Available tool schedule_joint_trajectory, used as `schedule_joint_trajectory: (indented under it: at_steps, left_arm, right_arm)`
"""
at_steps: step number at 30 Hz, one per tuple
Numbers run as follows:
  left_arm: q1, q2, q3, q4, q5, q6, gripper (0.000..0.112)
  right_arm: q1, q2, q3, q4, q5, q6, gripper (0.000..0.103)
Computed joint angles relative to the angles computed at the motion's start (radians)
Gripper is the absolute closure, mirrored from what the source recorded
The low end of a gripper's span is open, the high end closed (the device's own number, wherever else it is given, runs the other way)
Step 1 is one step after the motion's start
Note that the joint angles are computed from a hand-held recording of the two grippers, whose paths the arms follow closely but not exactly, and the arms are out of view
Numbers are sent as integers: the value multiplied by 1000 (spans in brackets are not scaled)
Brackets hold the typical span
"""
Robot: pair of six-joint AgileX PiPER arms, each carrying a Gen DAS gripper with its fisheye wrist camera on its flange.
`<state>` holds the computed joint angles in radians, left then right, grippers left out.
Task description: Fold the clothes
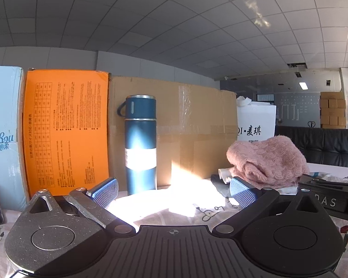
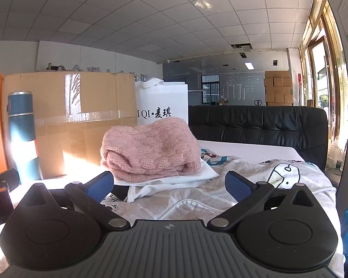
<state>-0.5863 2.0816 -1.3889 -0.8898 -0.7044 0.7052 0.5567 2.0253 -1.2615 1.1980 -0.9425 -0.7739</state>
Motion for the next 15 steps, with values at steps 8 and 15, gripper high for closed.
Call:
schedule_joint_trajectory:
  at_steps: [8,15]
  left_arm:
    - [15,14,-54,-96,88,96,9]
    - [10,21,-70,-135,93,150,9]
  right_arm:
    - [17,7,20,-40,-46,31,0]
    - [34,2,57,-54,-131,109,0]
